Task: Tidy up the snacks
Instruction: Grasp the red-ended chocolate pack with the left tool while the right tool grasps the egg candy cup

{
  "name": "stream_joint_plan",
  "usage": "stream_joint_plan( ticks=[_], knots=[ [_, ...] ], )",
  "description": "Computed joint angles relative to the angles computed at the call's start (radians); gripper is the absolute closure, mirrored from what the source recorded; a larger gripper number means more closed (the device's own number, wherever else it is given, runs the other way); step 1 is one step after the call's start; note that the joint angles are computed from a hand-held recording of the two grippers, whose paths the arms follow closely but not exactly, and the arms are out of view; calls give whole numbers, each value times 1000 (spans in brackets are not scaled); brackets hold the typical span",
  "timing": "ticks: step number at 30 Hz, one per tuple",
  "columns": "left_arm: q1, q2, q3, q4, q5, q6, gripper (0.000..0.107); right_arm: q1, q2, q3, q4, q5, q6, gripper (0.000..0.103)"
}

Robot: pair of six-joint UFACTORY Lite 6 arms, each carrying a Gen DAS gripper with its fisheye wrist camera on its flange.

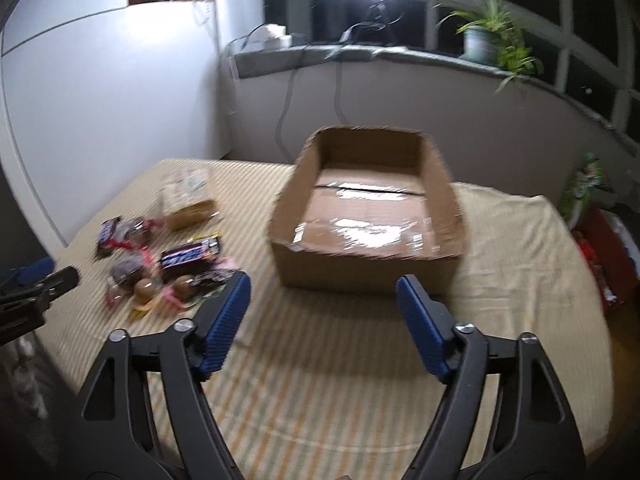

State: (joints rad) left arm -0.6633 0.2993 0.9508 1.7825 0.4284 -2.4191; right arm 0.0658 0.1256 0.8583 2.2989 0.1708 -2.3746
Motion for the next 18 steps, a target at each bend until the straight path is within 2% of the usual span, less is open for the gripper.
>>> stream_joint_plan(
  ticks=[9, 16, 18],
  knots=[
    [84, 52, 21, 266, -116, -232, 47, 87, 133, 83, -485, 75, 491, 55],
    [122, 96, 69, 415, -167, -329, 50, 138, 241, 193, -695, 145, 730, 57],
    [133, 110, 82, 479, -183, -385, 53, 156, 282, 238, -750, 162, 795, 62]
  ],
)
